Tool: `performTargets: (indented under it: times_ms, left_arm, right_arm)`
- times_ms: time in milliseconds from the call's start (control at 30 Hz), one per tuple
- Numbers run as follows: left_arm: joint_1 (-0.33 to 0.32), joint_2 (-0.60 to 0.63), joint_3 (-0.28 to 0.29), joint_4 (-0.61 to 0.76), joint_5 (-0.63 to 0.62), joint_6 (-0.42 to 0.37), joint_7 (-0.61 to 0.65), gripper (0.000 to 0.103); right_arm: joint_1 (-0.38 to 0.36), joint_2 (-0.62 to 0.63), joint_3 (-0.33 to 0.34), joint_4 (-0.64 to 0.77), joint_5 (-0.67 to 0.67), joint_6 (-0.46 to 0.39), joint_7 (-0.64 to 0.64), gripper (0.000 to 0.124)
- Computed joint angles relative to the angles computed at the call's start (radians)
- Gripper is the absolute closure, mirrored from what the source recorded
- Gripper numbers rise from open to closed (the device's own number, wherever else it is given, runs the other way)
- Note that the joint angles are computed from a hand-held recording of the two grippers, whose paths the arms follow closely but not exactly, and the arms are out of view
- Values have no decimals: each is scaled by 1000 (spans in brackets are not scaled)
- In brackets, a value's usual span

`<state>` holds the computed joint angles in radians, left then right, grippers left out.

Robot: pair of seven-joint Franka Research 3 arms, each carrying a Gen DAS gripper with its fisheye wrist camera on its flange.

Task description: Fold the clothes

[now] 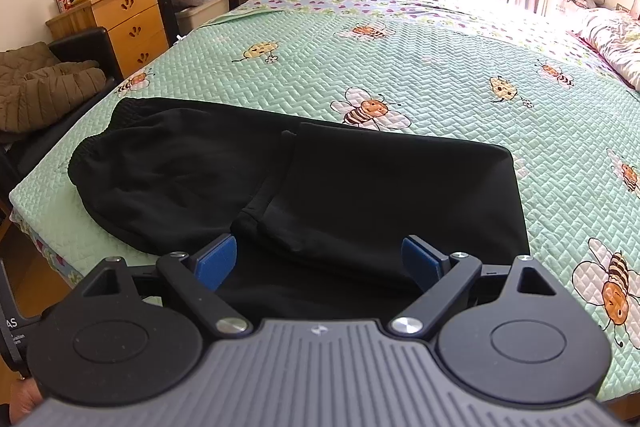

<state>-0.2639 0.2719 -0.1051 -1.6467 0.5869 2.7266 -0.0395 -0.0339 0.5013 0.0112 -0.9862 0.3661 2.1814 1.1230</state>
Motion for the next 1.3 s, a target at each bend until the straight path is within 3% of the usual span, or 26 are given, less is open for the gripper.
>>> performTargets:
  times_ms: [167, 333, 533, 733, 1167, 1300]
  left_arm:
    - [12, -28, 22, -44, 11, 41, -74, 1]
    - [34, -68, 63, -98, 110, 85, -235, 1]
    - [112, -73, 71, -135, 81, 168, -333, 1]
    - [166, -23, 68, -85, -6, 232, -251, 1]
    - [273, 166, 15, 87, -340, 351, 84, 1]
    - [304, 222, -26, 178, -385, 298, 227, 1]
  right_arm:
    - [-13, 3, 4, -28, 20, 6, -17, 34]
    - [-26, 4, -6, -54, 21, -16, 8, 34]
    - [-81, -41, 33, -144, 163, 7, -73, 34]
    - [-105, -54, 52, -188, 295, 9, -191, 34]
    - [-53, 72, 22, -24, 153, -75, -77, 34]
    - [-50, 141, 21, 71, 114, -118, -18, 34]
